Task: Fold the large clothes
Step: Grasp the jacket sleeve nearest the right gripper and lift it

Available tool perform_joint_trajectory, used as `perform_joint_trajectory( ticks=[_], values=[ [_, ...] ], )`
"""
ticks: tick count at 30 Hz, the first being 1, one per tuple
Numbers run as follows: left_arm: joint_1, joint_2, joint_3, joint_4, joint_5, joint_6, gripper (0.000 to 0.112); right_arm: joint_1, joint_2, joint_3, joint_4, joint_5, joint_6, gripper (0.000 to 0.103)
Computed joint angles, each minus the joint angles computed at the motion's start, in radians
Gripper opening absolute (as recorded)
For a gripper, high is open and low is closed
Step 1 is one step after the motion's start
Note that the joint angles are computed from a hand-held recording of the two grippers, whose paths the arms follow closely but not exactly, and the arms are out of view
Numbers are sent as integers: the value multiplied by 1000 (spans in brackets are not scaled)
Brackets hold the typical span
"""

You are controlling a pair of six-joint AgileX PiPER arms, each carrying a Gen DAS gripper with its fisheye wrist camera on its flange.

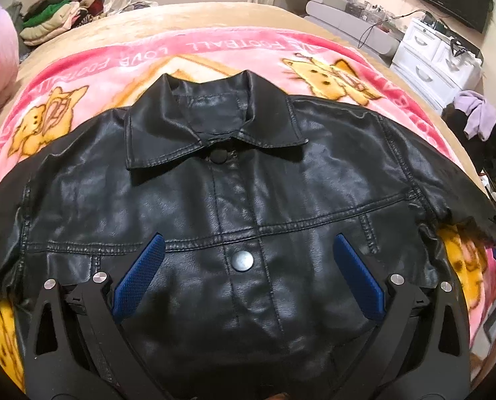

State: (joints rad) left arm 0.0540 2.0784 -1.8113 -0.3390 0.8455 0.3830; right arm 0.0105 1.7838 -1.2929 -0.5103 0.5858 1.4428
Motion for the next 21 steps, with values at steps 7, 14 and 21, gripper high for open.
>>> perform_joint_trajectory(
  ticks=[7, 14, 21],
  values=[
    [34, 23, -50, -19, 31, -9, 94, -130, 15, 44, 98, -230, 4, 94],
    [62, 17, -80, -36, 49, -14, 94, -140, -31, 52, -30, -413, 50, 19],
    [100, 7, -118, -69, 84, -10, 94, -38, -15, -125, 178, -432, -336, 11]
  ],
)
